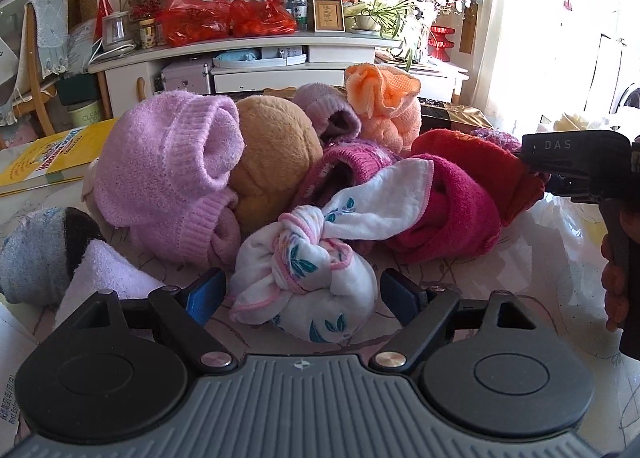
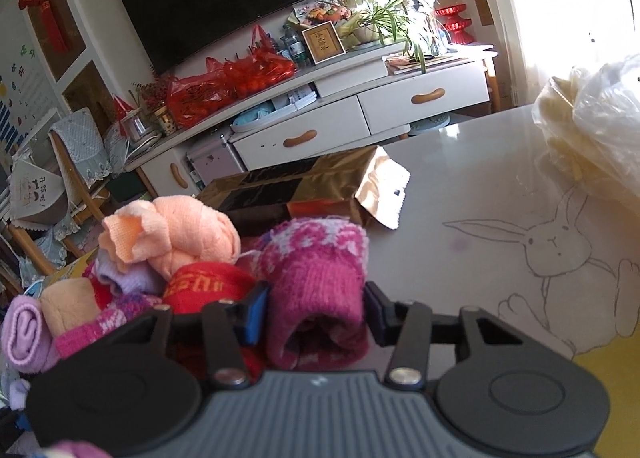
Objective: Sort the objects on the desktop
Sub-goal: 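Grasp the white floral sock bundle with the left tool while the right tool grasps a magenta patterned sock, then lift both held socks and carry them toward the cardboard box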
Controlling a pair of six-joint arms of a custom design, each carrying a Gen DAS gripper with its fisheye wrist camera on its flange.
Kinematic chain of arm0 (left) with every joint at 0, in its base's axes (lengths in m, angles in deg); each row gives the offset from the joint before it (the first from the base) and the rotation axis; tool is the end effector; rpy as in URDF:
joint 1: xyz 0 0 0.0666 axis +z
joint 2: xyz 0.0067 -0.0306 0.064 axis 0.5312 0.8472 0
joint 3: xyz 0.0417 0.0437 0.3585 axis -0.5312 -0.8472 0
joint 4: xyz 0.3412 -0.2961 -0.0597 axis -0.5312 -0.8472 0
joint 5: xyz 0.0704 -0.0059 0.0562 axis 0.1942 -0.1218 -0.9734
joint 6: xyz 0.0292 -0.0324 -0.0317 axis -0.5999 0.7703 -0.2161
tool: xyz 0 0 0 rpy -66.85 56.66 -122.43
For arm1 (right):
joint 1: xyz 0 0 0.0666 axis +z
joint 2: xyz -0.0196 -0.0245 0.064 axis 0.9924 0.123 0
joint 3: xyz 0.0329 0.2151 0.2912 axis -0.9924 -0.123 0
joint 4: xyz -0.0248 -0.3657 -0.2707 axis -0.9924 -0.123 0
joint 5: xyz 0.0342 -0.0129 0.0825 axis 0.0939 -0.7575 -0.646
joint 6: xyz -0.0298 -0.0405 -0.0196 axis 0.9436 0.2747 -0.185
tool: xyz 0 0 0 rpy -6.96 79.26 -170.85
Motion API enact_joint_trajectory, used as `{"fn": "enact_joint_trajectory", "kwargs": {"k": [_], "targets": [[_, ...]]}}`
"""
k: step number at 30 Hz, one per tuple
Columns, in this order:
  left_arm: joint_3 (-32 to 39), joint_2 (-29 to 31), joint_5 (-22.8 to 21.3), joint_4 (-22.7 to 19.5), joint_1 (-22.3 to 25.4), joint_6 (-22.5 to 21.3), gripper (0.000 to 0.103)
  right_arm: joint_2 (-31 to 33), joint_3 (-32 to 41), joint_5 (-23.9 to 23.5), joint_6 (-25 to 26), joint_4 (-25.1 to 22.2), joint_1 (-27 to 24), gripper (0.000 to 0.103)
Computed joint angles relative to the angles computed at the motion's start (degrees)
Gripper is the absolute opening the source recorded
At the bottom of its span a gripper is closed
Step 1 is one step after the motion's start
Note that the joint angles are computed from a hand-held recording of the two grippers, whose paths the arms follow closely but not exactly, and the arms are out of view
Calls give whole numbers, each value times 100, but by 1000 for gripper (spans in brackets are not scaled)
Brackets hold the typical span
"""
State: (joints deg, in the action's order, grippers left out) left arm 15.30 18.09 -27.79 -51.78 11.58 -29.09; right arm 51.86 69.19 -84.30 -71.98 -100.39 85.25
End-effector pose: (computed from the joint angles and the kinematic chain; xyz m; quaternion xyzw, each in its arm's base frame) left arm 0.6289 -0.2302 0.3140 0.0807 0.9056 -0.0323 0.4151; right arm 0.6362 0.0303 0.2638 0.1143 0.8710 0.1613 0.4499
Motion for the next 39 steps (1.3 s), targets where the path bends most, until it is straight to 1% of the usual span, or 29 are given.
{"fn": "enact_joint_trajectory", "kwargs": {"k": [1, 2, 4, 7, 13, 21, 24, 27, 30, 35, 36, 37, 39], "targets": [[-8, -5, 17, 18, -6, 3, 98, -25, -31, 64, -14, 39, 12, 46], [-28, -13, 38, 52, -7, -5, 91, -58, -70, 137, -22, 76, 18, 46], [-44, -18, -22, 59, -13, 36, 83, -131, -162, 239, -52, 163, 21, 46], [-93, -43, 44, 117, 2, 151, 82, -252, -307, 286, -99, 354, 1, 46], [-271, -184, -69, 266, -59, 74, 82, -545, -587, 369, -126, 551, 29, 46], [-592, -577, -183, 381, -129, 48, 82, -931, -938, 471, -108, 604, 110, 46], [-719, -731, -131, 446, -139, 69, 83, -1070, -1060, 538, -158, 661, 134, 46], [-780, -835, -178, 498, -180, -50, 83, -1180, -1160, 596, -173, 670, 172, 46], [-953, -1091, -184, 523, -201, -168, 83, -1299, -1261, 627, -182, 651, 225, 46], [-1102, -1370, -181, 589, -231, -305, 82, -1576, -1459, 711, -8, 602, 367, 46], [-1125, -1417, -168, 585, -232, -306, 82, -1622, -1493, 714, 11, 600, 391, 46], [-1259, -1612, -138, 532, -236, -301, 82, -1684, -1539, 714, 20, 593, 417, 46], [-1270, -1677, -58, 426, -219, -315, 82, -1764, -1591, 717, 33, 553, 468, 46]]}}
